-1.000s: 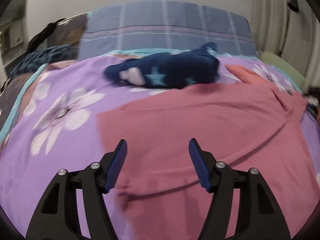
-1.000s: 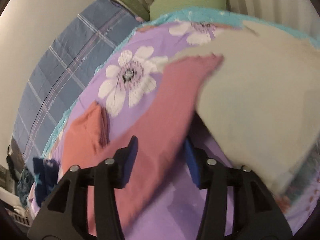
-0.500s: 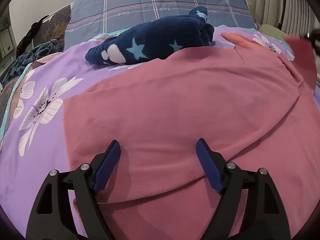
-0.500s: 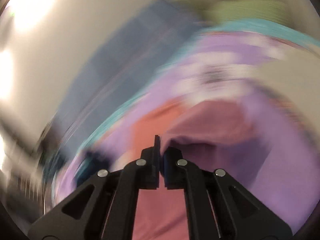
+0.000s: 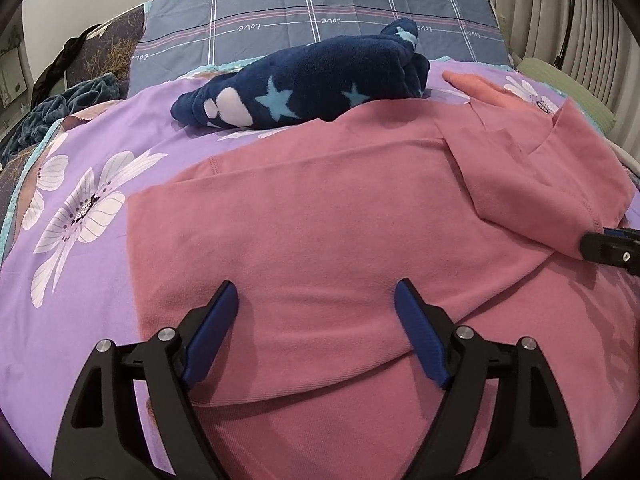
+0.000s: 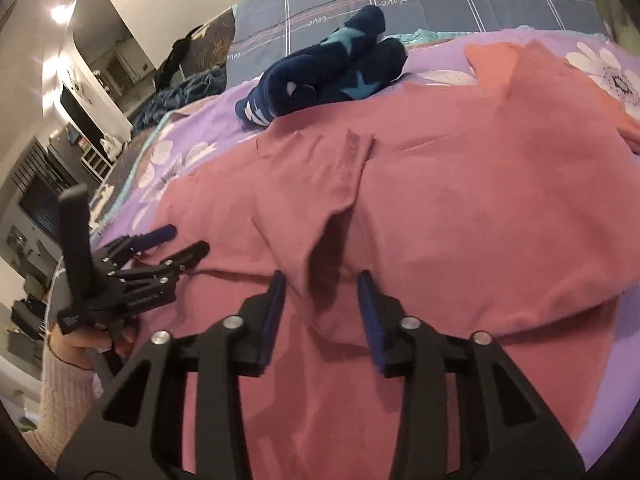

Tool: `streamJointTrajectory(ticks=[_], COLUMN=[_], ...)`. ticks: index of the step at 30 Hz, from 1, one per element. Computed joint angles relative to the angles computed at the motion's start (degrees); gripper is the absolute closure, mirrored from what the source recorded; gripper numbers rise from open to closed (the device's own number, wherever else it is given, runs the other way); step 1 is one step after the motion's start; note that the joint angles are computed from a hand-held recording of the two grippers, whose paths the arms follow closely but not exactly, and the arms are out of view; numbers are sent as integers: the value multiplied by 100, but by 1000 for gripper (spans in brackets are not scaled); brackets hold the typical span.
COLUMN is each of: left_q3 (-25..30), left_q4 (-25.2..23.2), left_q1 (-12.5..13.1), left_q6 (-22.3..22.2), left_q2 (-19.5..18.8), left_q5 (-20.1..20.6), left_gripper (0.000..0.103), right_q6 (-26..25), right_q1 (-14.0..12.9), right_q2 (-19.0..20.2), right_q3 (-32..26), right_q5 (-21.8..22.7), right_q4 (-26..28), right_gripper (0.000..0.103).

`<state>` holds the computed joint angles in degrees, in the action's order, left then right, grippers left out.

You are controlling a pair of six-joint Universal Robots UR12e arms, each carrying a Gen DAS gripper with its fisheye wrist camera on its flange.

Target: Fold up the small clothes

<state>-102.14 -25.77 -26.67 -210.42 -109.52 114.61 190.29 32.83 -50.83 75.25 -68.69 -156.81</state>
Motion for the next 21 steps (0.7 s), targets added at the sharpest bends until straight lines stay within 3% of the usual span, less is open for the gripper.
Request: streamJointTrajectory(ticks=[5, 7, 9, 10, 12, 14, 16, 17, 21], left_q3=[4, 7, -29, -62, -156, -220, -243, -239, -355], left_q4=[-22, -26, 50, 118, 320, 469, 532, 529, 733], left_q1=[1, -3, 13, 22, 55, 94, 105, 101, 141], left_q6=[6, 12, -3, -19, -80, -133, -148, -142, -220], left_q2=[3, 2, 19, 35, 78, 105, 110, 110, 198], left_q5=[0, 14, -33, -61, -163, -288, -337, -327, -526], left_gripper=[21, 21, 21, 21, 21, 21, 21, 21, 22], right_q6=[699, 1404, 1964, 2057, 1618, 659, -136, -291, -373], right_q1=[-117, -185, -205, -206, -187, -160, -151, -150, -176], right_q2=[260, 519, 735, 826, 856, 692, 442, 357, 35], right_q3=[-451, -872, -1205, -1316, -1308, -1081, -772, -676, -222], right_q5=[627, 1028, 1435, 1855, 2604, 2906, 2627, 2430, 1545], right_q4=[137, 185, 323, 314, 62, -215, -309, -246, 224], right_gripper=[44, 41, 44, 51, 55, 55, 47, 45, 43])
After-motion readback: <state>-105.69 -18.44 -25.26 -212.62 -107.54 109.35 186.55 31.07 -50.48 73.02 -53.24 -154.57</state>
